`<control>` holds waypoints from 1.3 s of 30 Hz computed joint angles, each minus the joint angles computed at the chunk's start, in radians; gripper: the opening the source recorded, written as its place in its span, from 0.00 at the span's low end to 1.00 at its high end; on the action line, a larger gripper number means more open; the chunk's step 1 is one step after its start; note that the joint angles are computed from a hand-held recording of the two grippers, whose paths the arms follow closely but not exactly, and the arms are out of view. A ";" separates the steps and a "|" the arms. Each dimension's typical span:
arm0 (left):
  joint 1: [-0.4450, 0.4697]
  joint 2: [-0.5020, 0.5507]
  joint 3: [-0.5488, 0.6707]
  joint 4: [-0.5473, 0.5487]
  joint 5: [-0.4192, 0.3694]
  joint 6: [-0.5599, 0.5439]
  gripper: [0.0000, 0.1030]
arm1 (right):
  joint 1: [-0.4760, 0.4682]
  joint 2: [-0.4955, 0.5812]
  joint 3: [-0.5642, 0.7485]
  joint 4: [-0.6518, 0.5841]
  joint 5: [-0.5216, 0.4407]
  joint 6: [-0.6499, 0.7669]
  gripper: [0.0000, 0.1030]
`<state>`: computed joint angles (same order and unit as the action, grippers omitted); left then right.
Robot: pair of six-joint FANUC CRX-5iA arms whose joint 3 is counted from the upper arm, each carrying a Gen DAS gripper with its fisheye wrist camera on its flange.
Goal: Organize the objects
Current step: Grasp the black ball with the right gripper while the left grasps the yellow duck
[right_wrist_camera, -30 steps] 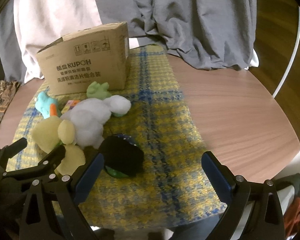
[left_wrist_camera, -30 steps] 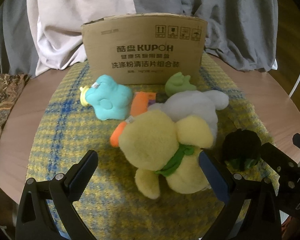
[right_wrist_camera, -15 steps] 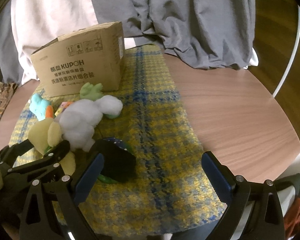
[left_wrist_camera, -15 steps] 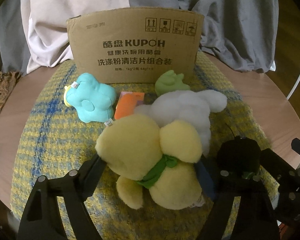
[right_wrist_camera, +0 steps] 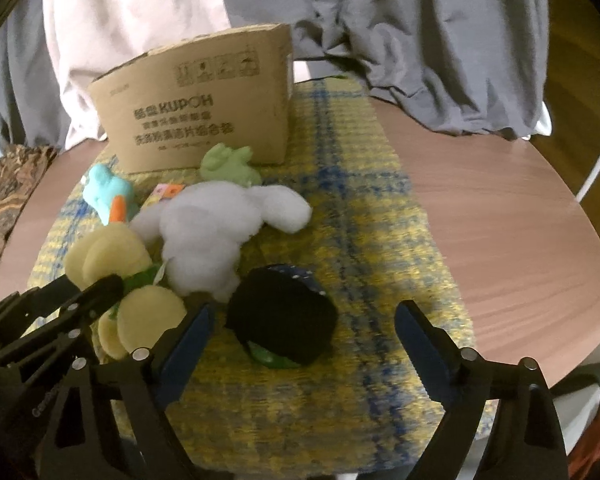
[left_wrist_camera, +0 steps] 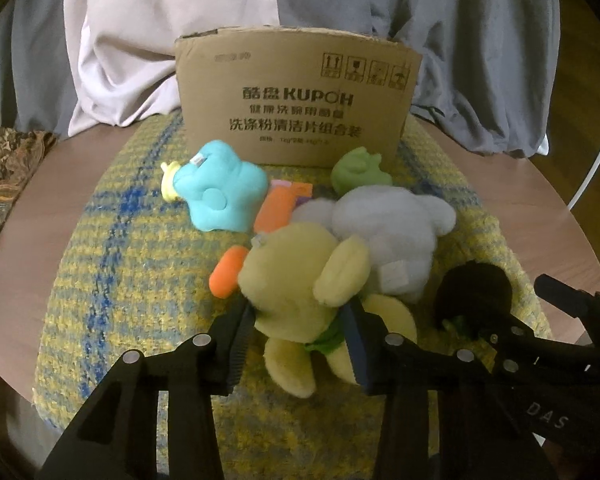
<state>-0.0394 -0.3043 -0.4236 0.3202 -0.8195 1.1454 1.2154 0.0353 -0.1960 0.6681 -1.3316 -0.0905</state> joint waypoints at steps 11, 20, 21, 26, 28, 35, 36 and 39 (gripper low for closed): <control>0.032 -0.026 -0.043 0.055 0.010 -0.041 0.33 | -0.014 0.014 0.005 -0.027 0.042 0.029 0.60; 0.030 -0.038 -0.053 0.056 0.018 -0.044 0.32 | 0.004 0.010 -0.008 0.001 0.038 0.005 0.58; 0.030 -0.039 -0.053 0.057 0.018 -0.045 0.32 | 0.005 0.009 -0.010 0.003 0.037 0.002 0.58; 0.032 -0.046 -0.054 0.060 0.016 -0.046 0.30 | 0.017 -0.005 -0.017 0.026 0.017 -0.019 0.58; 0.036 -0.048 -0.055 0.068 0.013 -0.050 0.30 | 0.021 -0.007 -0.015 0.037 0.008 -0.021 0.58; 0.053 -0.062 -0.063 0.095 0.013 -0.072 0.27 | 0.031 -0.003 -0.005 0.062 -0.007 -0.023 0.58; 0.055 -0.063 -0.063 0.098 0.012 -0.075 0.27 | 0.033 -0.003 -0.005 0.064 -0.006 -0.024 0.58; 0.061 -0.067 -0.066 0.107 0.012 -0.081 0.26 | 0.036 -0.001 -0.002 0.069 -0.008 -0.025 0.58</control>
<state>0.0218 -0.3710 -0.4897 0.4268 -0.8074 1.0639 1.2515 0.0344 -0.1978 0.7367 -1.3397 -0.1153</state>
